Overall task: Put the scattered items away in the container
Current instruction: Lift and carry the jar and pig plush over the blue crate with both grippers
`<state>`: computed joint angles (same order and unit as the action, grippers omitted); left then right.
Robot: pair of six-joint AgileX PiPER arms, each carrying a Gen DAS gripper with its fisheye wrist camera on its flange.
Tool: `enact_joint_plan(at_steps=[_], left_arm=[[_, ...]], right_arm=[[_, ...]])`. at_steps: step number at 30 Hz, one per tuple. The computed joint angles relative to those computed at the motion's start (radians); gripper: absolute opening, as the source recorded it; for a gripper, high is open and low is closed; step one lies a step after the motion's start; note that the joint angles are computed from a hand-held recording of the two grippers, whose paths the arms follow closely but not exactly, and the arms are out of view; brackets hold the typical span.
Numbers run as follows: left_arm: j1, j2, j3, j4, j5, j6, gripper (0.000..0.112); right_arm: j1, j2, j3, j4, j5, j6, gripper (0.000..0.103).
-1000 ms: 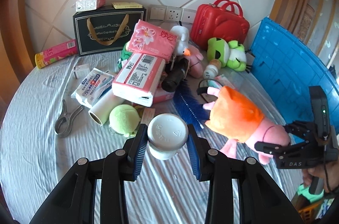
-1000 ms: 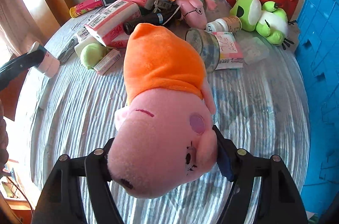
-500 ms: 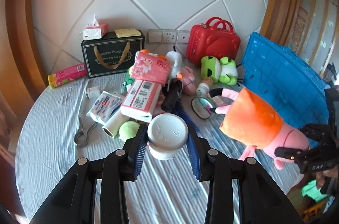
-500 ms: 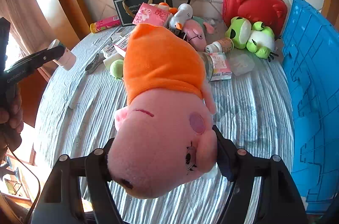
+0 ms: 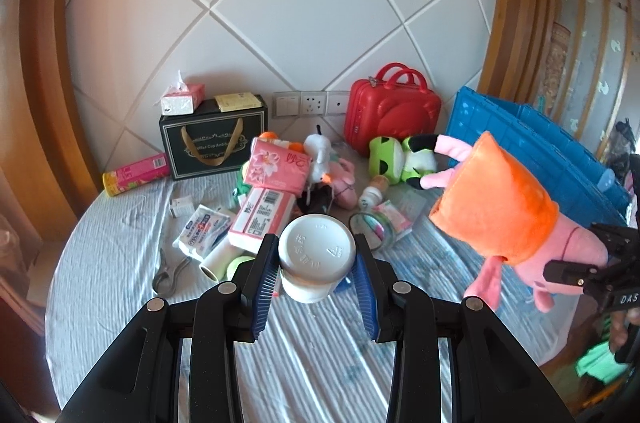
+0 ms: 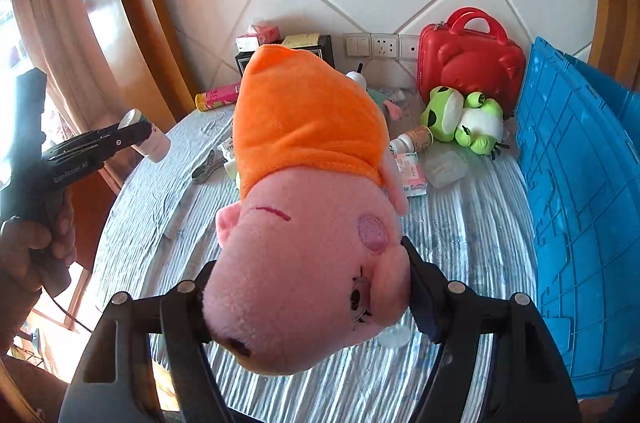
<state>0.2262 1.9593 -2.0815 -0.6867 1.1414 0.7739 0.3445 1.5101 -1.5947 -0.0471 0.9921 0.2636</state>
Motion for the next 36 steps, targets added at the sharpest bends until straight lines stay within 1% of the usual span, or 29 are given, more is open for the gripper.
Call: enact_joint_plan(at_steps=[3,8,12,18,26,36], left_arm=[[-0.014,-0.037,0.023,0.008,-0.023,-0.02,0.035],[-0.043,-0.117,0.104,0.029,-0.071,-0.07,0.035],[-0.074,-0.173,0.176,0.059,-0.115,-0.107,0.035],[-0.133,-0.24,0.234,0.121,-0.162,-0.187,0.035],[-0.227,-0.271,0.205,0.22,-0.194,-0.314,0.035],[-0.369,-0.262,0.132,0.37,-0.221,-0.478,0.035]], right_arm=[[-0.019,-0.023,0.002,0.028,-0.003,-0.045,0.071],[-0.068,-0.048,0.001,0.107,0.003,-0.165,0.071],[-0.127,-0.067,0.003,0.188,0.02,-0.271,0.071],[-0.234,-0.092,-0.003,0.304,0.057,-0.412,0.071],[-0.4,-0.104,-0.048,0.449,0.126,-0.579,0.071],[-0.598,-0.072,-0.133,0.611,0.221,-0.755,0.071]])
